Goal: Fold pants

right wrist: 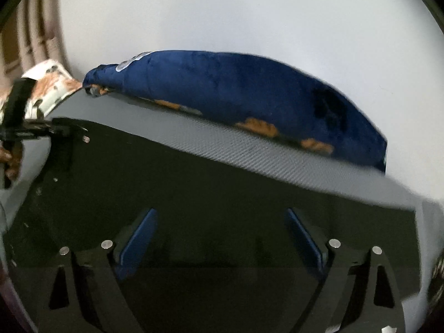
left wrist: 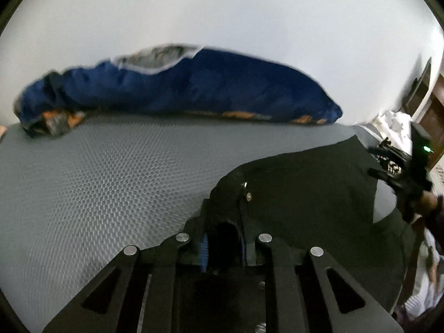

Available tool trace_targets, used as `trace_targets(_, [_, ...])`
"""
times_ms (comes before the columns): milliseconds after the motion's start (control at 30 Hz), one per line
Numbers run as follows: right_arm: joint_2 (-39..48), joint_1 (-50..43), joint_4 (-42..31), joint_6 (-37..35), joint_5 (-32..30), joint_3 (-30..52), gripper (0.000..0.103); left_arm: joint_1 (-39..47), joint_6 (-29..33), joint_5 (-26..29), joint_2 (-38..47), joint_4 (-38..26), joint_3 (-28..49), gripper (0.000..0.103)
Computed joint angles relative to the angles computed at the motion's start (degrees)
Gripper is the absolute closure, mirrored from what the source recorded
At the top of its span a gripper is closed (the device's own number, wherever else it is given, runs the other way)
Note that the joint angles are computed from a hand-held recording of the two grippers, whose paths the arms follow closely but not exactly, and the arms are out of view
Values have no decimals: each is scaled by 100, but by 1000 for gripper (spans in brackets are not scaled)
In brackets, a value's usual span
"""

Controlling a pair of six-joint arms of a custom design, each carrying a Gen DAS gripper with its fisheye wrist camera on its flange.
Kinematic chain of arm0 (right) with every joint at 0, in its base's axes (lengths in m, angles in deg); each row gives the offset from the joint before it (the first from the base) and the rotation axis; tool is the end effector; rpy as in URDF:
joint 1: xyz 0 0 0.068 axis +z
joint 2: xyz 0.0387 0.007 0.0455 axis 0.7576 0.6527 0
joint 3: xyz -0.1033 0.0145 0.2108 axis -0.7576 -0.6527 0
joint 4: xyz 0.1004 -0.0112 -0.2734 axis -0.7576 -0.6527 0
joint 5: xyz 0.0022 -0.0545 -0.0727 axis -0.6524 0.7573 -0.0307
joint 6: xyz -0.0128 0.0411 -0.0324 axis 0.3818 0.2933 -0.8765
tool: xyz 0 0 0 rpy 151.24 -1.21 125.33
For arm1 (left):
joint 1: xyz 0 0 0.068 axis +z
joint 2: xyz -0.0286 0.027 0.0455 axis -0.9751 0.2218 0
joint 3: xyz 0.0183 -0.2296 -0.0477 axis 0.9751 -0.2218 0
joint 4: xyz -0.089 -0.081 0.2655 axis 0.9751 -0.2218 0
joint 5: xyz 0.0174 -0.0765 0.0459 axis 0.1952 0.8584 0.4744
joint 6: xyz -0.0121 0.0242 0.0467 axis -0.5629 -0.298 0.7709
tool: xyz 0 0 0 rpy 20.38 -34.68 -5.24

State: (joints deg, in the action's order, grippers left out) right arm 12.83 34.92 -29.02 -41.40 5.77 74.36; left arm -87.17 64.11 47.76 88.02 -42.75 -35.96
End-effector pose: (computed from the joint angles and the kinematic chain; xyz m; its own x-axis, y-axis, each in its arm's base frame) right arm 0.3193 -0.0673 0.1830 -0.6628 -0.3788 -0.6460 -0.4494 0.8912 -0.0614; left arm 0.3047 -0.0654 0.1845 -0.7636 0.0597 -0.6430 0.3173 0.9019 -0.2931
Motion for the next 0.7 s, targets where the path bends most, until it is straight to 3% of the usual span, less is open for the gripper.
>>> trace_targets(67, [509,-153,31,-469,-31,443,14,-248,-238,-213,-468,53,-246,86])
trace_targets(167, [1480,-276,-606,-968,-45,1607,17,-393,-377,-311,-1167,-60,-580,86])
trace_targets(267, [2214,-226,-1086,-1514,-106,2569,25,-585,-569,-515,-1666,-160,-803,86])
trace_targets(333, [2796,-108,-1660,-1967,-58,3303,37,-587,-687,-562,-1919,-218,-932,86])
trace_targets(467, [3546,309,-2174,-2637,455,4057,40,-653,-1041,-651,-2304,-251,-1113,86])
trace_targets(533, [3760,467,-2181,-2825,604,4218,46,-700,-1188,-682,-2557,-318,-1228,86])
trace_targets(700, [4341,647,-2568,-3023,712,4919,47,-1055,-1456,-963,-3197,-568,-1478,86])
